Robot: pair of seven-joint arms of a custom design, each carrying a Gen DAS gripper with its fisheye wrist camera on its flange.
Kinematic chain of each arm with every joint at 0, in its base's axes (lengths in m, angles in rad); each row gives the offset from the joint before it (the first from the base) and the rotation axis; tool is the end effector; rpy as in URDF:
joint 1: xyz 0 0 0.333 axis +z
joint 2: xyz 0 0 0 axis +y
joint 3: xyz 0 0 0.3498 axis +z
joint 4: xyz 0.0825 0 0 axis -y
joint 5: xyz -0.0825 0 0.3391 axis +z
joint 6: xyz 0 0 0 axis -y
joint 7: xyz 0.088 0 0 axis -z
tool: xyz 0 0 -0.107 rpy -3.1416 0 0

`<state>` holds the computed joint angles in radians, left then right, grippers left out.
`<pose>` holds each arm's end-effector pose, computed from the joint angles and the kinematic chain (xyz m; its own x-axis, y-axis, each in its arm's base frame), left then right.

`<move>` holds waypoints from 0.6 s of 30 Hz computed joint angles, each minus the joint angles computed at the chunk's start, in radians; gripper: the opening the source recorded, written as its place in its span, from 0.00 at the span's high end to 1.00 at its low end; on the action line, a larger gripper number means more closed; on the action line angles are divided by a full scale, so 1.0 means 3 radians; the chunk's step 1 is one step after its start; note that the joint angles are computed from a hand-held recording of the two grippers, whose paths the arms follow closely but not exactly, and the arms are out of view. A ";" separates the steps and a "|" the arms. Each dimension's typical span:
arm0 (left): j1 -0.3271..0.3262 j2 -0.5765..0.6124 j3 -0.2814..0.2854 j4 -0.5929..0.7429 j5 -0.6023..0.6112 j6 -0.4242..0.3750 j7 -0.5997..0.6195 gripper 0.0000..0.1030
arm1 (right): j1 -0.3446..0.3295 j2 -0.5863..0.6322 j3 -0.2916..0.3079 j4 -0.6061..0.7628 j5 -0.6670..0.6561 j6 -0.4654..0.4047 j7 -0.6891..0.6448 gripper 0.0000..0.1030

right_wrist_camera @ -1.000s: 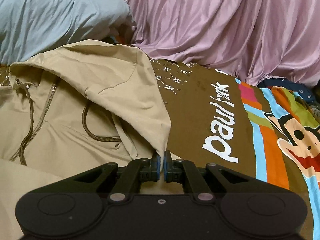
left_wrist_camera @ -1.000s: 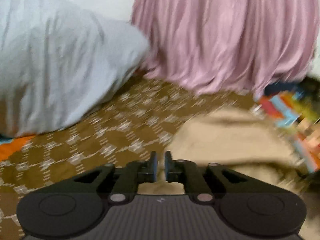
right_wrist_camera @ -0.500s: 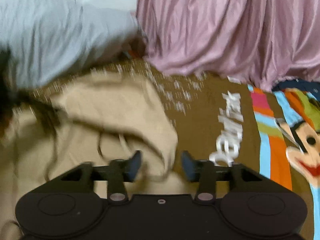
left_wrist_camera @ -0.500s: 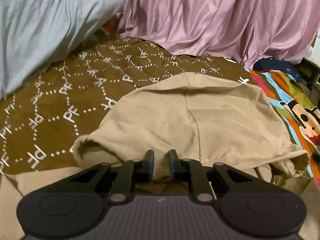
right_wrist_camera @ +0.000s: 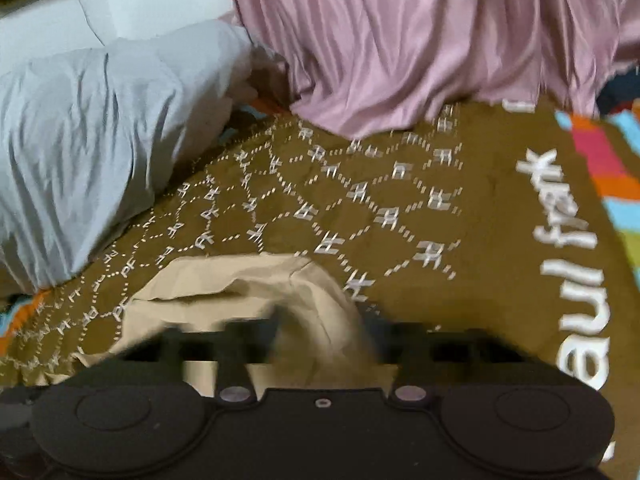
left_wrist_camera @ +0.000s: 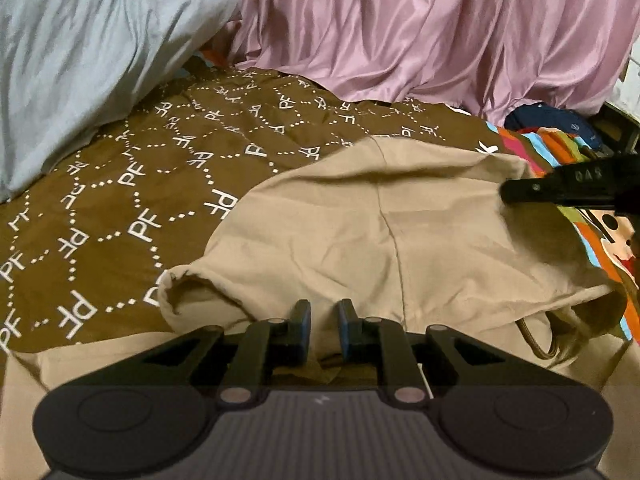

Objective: Fold large clothes

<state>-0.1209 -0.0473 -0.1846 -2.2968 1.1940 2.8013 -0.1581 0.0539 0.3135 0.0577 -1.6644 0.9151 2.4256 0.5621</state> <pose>0.4576 -0.1915 0.4686 0.2944 -0.9411 0.1662 -0.6275 -0.3215 -0.7092 0.6527 0.0709 0.5252 0.5837 -0.7675 -0.2649 -0.6594 -0.2578 -0.7062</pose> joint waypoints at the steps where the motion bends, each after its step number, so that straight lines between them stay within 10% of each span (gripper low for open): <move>1: 0.0007 -0.0058 0.0010 -0.0044 -0.0034 0.0042 -0.0022 0.83 | 0.0035 -0.0079 0.0008 -0.0109 -0.0008 0.0143 -0.0098 0.97; 8: 0.0008 -0.1073 -0.0027 -0.0774 -0.0428 0.0300 -0.0021 0.83 | -0.0104 -0.1104 -0.0036 -0.1107 0.1593 0.0094 -0.2590 0.99; 13: -0.0484 -0.2003 -0.0068 -0.1225 -0.1380 -0.0199 0.0506 0.82 | -0.0046 -0.2038 -0.0490 -0.2084 0.2271 -0.0280 -0.4175 0.99; 18: -0.0895 -0.2643 -0.0328 -0.1394 -0.2073 -0.0835 0.0584 0.70 | -0.0173 -0.2814 -0.0860 -0.2837 0.2009 -0.0677 -0.4991 0.99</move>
